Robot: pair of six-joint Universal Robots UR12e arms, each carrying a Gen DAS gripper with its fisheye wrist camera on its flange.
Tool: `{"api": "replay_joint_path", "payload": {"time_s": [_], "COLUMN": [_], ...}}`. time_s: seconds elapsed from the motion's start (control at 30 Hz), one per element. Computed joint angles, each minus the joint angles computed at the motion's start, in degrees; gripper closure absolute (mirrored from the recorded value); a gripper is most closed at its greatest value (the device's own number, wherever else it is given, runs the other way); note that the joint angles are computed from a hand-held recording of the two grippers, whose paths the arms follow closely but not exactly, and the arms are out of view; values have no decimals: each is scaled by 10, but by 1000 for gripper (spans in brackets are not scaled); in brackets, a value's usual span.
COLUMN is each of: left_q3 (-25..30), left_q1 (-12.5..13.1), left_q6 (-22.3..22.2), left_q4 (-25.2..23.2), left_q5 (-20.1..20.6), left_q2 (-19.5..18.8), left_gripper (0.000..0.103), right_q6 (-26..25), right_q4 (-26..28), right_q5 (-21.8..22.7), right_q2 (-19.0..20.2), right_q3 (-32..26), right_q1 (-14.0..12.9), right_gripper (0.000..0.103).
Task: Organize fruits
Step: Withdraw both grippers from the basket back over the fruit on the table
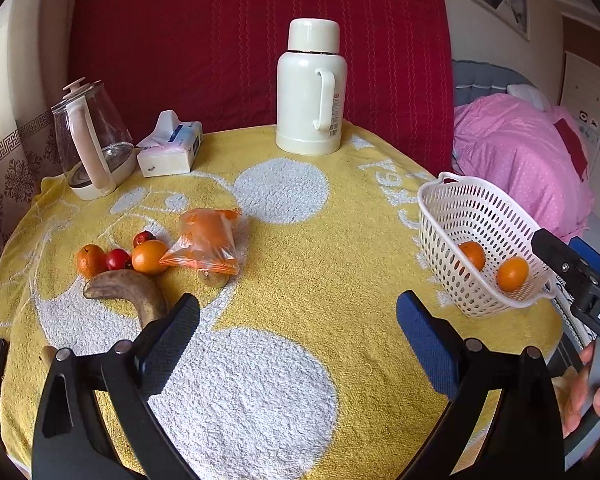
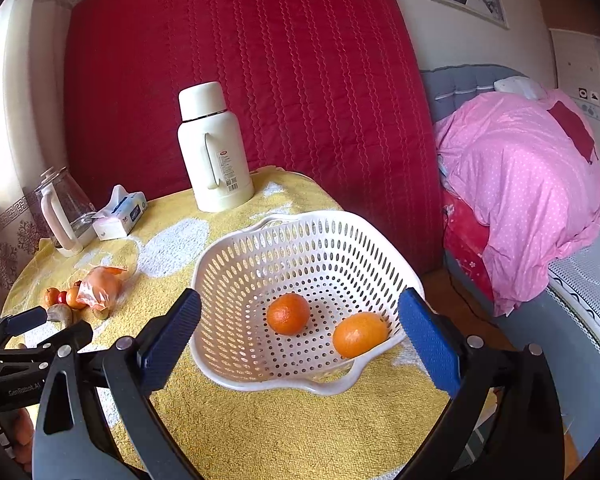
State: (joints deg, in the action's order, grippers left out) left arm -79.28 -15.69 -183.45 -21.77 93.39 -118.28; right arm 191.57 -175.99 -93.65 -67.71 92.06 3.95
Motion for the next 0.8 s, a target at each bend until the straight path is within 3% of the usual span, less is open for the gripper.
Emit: {"api": "replay_joint_path", "payload": {"time_s": [0.8], "left_q3": [-45], "left_q1": [38], "left_q6": [-52], "left_q4": [16], "left_q5": [-9], "left_q2": [24], "left_gripper": [5], "right_q6": [-36], "right_q4": [15], "right_q5": [31], "right_q2": [20], "right_q3": [-33], "right_q1": [29], "right_gripper": [3]}}
